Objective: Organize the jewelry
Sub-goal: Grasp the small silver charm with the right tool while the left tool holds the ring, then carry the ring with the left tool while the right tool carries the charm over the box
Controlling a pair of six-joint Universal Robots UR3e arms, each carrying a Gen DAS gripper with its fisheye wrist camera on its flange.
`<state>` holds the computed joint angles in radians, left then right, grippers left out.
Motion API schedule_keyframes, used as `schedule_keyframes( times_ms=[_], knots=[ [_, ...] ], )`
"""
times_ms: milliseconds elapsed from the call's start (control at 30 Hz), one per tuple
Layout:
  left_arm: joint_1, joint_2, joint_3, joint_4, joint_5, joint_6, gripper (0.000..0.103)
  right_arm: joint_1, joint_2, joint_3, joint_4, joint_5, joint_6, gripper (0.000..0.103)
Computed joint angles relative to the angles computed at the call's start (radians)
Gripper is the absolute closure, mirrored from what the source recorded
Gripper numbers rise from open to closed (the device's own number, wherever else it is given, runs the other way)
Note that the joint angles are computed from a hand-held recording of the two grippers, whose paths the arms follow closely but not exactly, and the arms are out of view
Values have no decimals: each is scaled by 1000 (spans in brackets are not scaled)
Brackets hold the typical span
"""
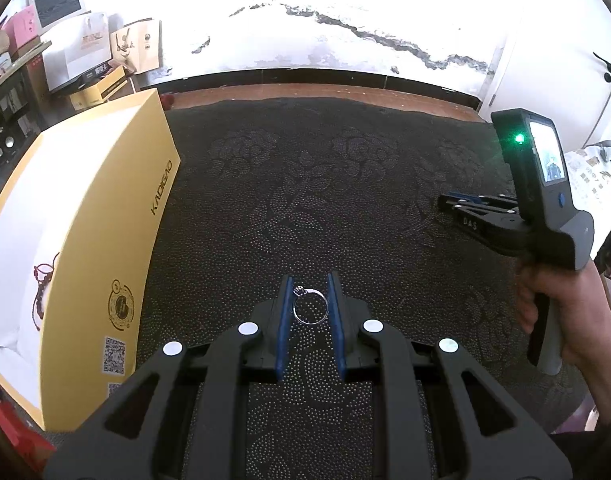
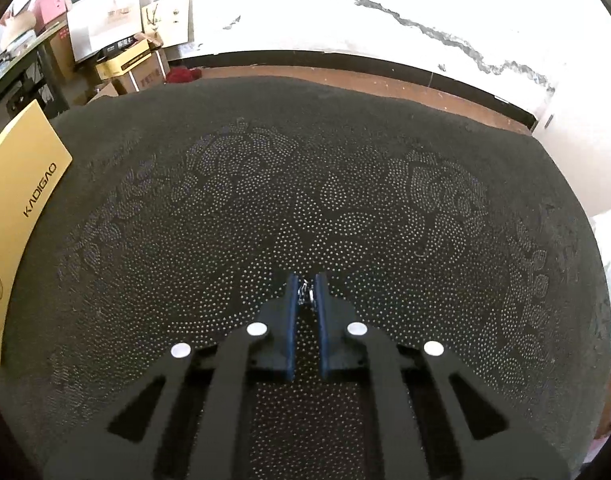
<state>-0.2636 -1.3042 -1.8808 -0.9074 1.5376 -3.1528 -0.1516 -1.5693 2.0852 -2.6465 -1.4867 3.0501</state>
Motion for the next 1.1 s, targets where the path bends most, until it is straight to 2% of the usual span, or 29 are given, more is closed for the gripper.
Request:
schedule_keyframes(
  times_ms=[267,633,867,1100],
  knots=[
    [20,-1,13,-5,-2,-5,85,34,-67,-70,118,15,41,94],
    [108,19,150,-112,-11,27,85,214,-161,-354,367,-7,190,94],
    [267,56,280,-232,-41,103,85,361,-104,-586,432,-30,270,94],
    [529,98,368,-355,-113,236,85,538,92,-870,486,-53,323,94]
  ],
)
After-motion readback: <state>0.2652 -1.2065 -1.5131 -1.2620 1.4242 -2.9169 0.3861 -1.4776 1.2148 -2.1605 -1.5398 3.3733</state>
